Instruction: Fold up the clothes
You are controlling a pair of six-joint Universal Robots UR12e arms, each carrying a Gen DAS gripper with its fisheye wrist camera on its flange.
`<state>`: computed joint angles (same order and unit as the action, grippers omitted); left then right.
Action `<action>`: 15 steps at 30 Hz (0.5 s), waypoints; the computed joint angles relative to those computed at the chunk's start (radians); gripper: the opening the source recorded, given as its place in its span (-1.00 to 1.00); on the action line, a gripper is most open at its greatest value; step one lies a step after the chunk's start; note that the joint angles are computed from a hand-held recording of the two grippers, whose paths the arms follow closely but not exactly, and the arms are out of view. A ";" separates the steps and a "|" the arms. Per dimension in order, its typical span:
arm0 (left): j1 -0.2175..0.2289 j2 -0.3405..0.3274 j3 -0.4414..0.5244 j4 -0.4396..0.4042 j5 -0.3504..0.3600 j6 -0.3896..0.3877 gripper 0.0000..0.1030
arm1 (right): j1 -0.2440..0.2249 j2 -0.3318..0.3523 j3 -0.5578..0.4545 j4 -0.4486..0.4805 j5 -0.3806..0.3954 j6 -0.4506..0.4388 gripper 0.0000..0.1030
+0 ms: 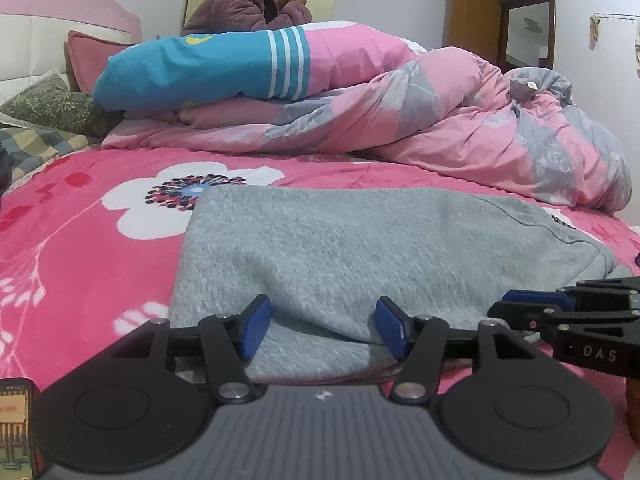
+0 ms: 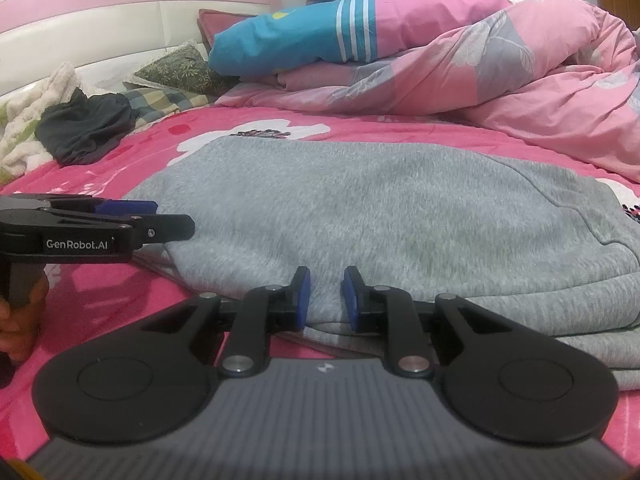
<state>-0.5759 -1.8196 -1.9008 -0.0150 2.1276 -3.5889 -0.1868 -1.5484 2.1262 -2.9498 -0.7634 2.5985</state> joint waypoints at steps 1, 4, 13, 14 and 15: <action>0.000 0.000 0.001 0.000 0.000 0.002 0.18 | 0.001 0.000 0.000 -0.003 -0.002 -0.001 -0.65; -0.001 -0.001 0.001 -0.002 0.002 0.004 0.19 | 0.001 0.001 0.001 -0.009 -0.006 -0.005 -0.64; -0.003 -0.002 0.004 -0.007 0.007 0.011 0.21 | 0.006 0.001 0.004 -0.031 -0.023 -0.004 -0.59; -0.003 -0.002 0.004 -0.008 0.007 0.012 0.21 | 0.006 0.001 0.005 -0.032 -0.022 -0.004 -0.59; -0.003 -0.003 0.004 -0.008 0.008 0.012 0.21 | 0.005 0.001 0.005 -0.033 -0.022 -0.003 -0.59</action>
